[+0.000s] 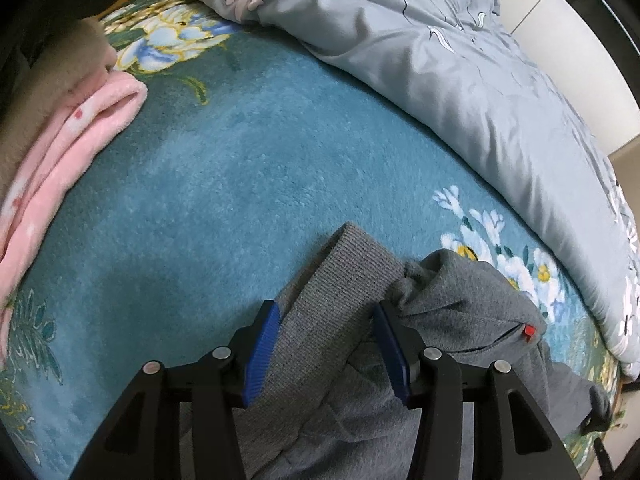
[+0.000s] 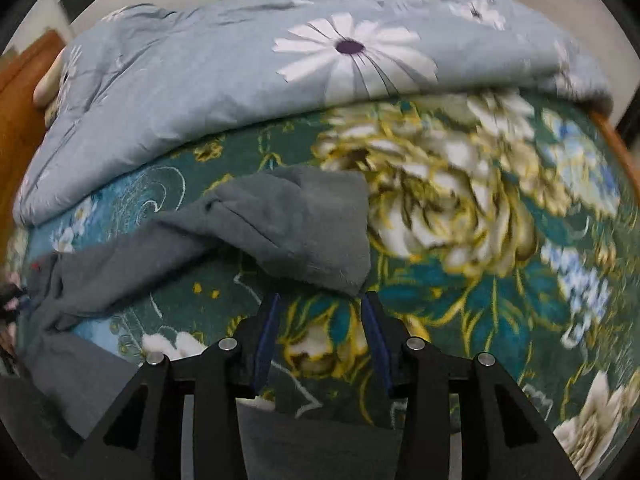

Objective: Fold clothes

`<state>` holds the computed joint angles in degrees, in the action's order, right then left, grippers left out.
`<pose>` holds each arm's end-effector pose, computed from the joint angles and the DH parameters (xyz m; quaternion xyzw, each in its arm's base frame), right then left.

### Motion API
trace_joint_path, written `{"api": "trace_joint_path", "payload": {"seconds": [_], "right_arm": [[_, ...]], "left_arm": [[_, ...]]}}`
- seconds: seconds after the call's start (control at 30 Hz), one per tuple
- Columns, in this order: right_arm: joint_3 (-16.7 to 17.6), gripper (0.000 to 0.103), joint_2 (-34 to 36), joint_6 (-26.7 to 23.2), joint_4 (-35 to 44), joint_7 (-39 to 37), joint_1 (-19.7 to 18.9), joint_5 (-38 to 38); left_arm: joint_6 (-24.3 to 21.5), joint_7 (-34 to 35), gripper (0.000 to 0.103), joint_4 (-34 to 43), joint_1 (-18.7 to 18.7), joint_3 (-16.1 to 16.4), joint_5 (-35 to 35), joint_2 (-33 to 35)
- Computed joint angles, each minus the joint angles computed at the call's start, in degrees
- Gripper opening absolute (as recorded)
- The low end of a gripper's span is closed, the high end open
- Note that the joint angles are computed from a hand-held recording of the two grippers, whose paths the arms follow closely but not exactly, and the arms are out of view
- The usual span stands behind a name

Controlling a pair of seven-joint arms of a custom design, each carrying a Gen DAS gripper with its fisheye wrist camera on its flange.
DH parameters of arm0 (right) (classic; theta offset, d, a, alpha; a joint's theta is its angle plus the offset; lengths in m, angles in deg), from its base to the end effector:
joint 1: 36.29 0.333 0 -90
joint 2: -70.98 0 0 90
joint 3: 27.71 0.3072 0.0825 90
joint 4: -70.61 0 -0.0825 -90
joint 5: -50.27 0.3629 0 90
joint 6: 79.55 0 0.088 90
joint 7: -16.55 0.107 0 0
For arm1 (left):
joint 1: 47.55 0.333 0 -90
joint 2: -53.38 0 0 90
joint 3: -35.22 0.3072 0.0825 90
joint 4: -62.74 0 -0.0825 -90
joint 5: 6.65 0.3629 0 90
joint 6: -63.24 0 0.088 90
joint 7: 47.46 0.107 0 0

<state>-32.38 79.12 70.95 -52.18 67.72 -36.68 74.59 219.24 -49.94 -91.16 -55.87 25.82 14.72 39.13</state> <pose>0.5677 -0.0592 0.3774 -0.7742 0.5969 -0.1038 0.1832 0.3916 -0.1377 0.3465 -0.9417 0.2848 -0.1534 0.0929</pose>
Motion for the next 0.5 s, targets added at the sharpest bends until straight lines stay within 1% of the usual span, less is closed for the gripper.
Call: {"api": "trace_joint_path", "payload": {"seconds": [0.07,0.13,0.2,0.23,0.27,0.3,0.33,0.37,0.43,0.5], "right_arm": [[0.2,0.043,0.4,2.6,-0.3,0.0,1.0,-2.6],[-0.6,0.043,2.4,3.5,0.7,3.0,2.5,-7.7],[-3.2,0.043,4.0,5.1,1.1,11.1,5.2,-15.9],[-3.9,0.04,4.5,5.6,1.3,13.5,5.7,-18.1],[-4.0,0.028,4.9,5.7,1.6,14.4,5.7,-18.7],[-4.1,0.021,5.2,5.8,1.9,15.3,5.7,-19.2],[-4.1,0.008,5.3,5.6,2.1,15.7,5.6,-19.5],[-3.8,0.005,4.9,5.1,2.3,15.1,5.2,-19.2],[-3.0,0.003,3.7,3.7,2.5,13.4,4.4,-18.2],[-1.6,0.002,0.4,0.5,2.2,9.3,2.8,-14.9]], "left_arm": [[-0.3,-0.6,0.053,0.2,0.2,-0.2,0.1,0.0],[-0.8,-0.8,0.053,0.5,0.2,-0.2,0.0,0.1],[-1.3,0.1,0.053,0.7,-0.2,0.2,-0.7,0.1],[-1.3,0.7,0.053,0.7,-0.3,0.4,-1.0,-0.1],[-1.2,1.1,0.053,0.5,-0.3,0.6,-1.4,-0.2],[-1.0,1.3,0.053,0.4,-0.3,0.7,-1.6,-0.3],[-0.8,1.5,0.053,0.3,-0.3,0.8,-1.9,-0.5],[-0.8,1.9,0.053,0.2,-0.3,0.9,-2.2,-0.5],[-1.2,3.0,0.053,0.4,-0.5,1.2,-2.9,-0.7],[-1.2,4.4,0.053,0.3,-0.6,1.5,-3.7,-1.0]]}}
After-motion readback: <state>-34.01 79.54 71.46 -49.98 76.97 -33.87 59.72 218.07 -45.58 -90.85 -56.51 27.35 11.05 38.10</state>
